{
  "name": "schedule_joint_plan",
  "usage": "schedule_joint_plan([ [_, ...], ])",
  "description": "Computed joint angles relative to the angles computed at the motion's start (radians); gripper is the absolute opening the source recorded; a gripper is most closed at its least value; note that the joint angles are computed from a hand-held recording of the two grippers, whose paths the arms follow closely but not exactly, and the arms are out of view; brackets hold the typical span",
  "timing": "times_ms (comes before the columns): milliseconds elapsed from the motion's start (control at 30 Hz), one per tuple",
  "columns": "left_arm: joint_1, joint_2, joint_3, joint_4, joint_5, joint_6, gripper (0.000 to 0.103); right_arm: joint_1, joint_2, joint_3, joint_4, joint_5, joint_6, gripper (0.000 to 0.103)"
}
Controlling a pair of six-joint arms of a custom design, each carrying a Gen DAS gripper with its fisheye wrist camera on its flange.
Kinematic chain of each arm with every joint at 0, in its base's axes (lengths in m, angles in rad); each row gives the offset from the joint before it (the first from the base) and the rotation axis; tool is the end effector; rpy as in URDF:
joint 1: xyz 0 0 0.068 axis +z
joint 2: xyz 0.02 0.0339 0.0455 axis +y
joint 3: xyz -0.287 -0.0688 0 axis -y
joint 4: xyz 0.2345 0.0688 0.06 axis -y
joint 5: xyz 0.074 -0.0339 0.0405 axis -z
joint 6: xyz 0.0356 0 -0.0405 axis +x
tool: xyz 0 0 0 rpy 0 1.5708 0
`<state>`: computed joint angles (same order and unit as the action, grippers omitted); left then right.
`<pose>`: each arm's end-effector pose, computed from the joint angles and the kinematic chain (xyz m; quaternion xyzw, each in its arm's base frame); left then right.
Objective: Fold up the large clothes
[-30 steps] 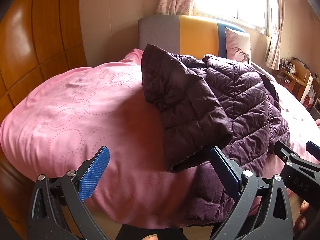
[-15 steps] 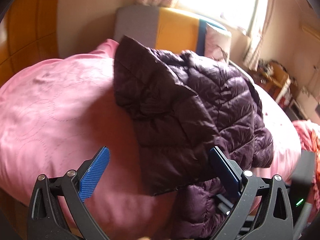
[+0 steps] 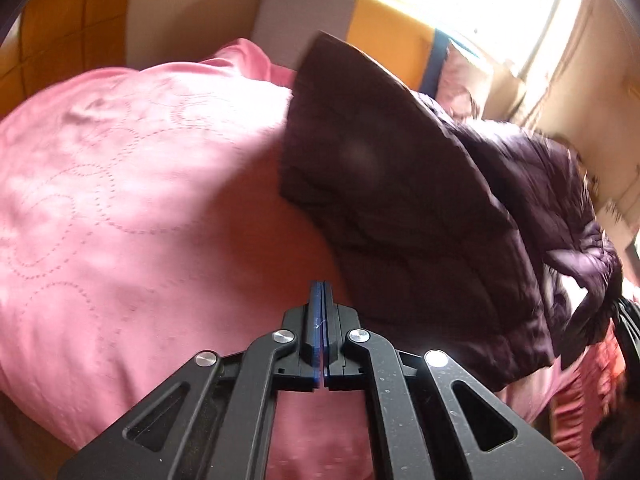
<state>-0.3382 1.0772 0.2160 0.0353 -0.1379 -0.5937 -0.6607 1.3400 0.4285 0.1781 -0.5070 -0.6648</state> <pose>0.1492 -0.0473 0.1471 -0.1433 0.9185 -0.1058 0.3532 0.1871 -0.1235 0.1739 -0.1038 0.8842 -0.0615 0.4512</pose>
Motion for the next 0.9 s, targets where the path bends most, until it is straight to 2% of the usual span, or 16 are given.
schedule_joint_plan([
  [33, 0.047, -0.052, -0.012, -0.014, 0.046, 0.006, 0.002, -0.018, 0.066, 0.059, 0.016, 0.025, 0.038, 0.009],
  [100, 0.081, -0.154, -0.032, -0.047, 0.091, -0.008, 0.039, -0.042, 0.203, 0.187, 0.035, 0.082, 0.114, 0.009],
  [133, 0.046, -0.207, -0.041, -0.062, 0.055, -0.048, 0.080, -0.048, 0.289, 0.270, 0.039, 0.124, 0.160, 0.009],
  [167, 0.005, -0.281, -0.057, -0.078, 0.008, -0.090, 0.092, -0.070, 0.360, 0.354, 0.004, 0.139, 0.185, 0.009],
  [267, -0.162, -0.358, -0.055, -0.119, -0.111, -0.133, 0.092, -0.085, 0.589, 0.666, -0.155, 0.224, 0.302, 0.009],
  [333, -0.334, -0.280, -0.044, -0.102, -0.231, -0.188, 0.093, -0.100, 0.728, 0.857, -0.251, 0.277, 0.362, 0.009],
  [433, -0.456, -0.020, -0.017, 0.036, -0.254, -0.207, 0.093, -0.095, 0.886, 1.091, -0.376, 0.347, 0.426, 0.011],
  [500, -0.470, 0.139, 0.010, 0.121, -0.233, -0.206, 0.093, -0.091, 0.929, 1.165, -0.432, 0.365, 0.451, 0.022],
  [533, -0.490, 0.220, 0.044, 0.120, -0.264, -0.213, 0.093, -0.095, 0.936, 1.183, -0.444, 0.359, 0.455, 0.041],
  [567, -0.510, 0.292, 0.081, 0.105, -0.309, -0.215, 0.090, -0.099, 0.932, 1.184, -0.438, 0.349, 0.458, 0.060],
  [600, -0.508, 0.361, 0.123, 0.082, -0.347, -0.202, 0.082, -0.093, 0.906, 1.142, -0.406, 0.340, 0.466, 0.067],
  [667, -0.418, 0.398, 0.142, 0.107, -0.243, -0.151, 0.030, -0.096, 0.844, 1.048, -0.366, 0.291, 0.446, 0.076],
  [700, -0.388, 0.387, 0.144, 0.102, -0.220, -0.150, 0.024, -0.110, 0.805, 0.995, -0.362, 0.254, 0.422, 0.078],
  [733, -0.360, 0.382, 0.143, 0.107, -0.217, -0.135, 0.006, -0.123, 0.770, 0.944, -0.373, 0.199, 0.397, 0.081],
  [767, -0.303, 0.369, 0.143, 0.111, -0.200, -0.092, 0.000, -0.130, 0.744, 0.902, -0.397, 0.140, 0.372, 0.082],
  [900, -0.109, 0.266, 0.151, 0.051, -0.140, 0.001, 0.000, -0.161, 0.682, 0.779, -0.577, -0.078, 0.194, 0.083],
])
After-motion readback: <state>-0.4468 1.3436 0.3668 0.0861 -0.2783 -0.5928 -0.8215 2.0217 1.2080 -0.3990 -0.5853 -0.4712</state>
